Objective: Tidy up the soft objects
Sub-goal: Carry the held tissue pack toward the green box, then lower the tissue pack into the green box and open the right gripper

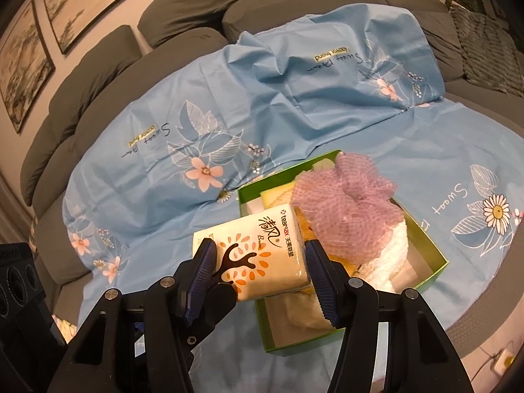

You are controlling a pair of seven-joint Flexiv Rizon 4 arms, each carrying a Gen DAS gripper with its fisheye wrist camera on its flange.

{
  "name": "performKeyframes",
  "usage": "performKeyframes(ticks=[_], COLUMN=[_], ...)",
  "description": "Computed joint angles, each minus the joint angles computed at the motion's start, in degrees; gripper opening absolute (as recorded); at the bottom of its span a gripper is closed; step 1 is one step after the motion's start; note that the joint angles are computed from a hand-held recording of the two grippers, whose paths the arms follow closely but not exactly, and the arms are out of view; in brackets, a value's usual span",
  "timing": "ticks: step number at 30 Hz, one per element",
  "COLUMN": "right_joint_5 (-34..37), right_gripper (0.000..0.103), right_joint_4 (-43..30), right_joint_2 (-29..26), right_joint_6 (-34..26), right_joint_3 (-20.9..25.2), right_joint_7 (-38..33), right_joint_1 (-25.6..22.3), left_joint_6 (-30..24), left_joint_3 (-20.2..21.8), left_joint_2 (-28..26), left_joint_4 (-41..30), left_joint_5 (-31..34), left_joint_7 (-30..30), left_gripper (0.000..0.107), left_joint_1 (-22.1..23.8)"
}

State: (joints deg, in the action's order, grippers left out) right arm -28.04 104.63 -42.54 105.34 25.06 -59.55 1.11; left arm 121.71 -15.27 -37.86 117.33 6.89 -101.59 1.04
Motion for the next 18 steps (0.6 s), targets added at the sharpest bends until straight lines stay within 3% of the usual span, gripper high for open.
performKeyframes(ticks=[18], right_joint_5=[7.5], right_gripper=[0.060], right_joint_4=[-5.3], right_joint_2=[-1.9], right_joint_6=[-8.6], right_joint_3=[-1.1], right_joint_7=[-2.8], right_joint_1=[0.9], left_joint_6=[-9.0], left_joint_3=[-10.8], left_joint_2=[-6.7], left_joint_4=[-7.0], left_joint_5=[2.8], left_joint_7=[3.4], left_gripper=[0.027], left_joint_1=[7.4])
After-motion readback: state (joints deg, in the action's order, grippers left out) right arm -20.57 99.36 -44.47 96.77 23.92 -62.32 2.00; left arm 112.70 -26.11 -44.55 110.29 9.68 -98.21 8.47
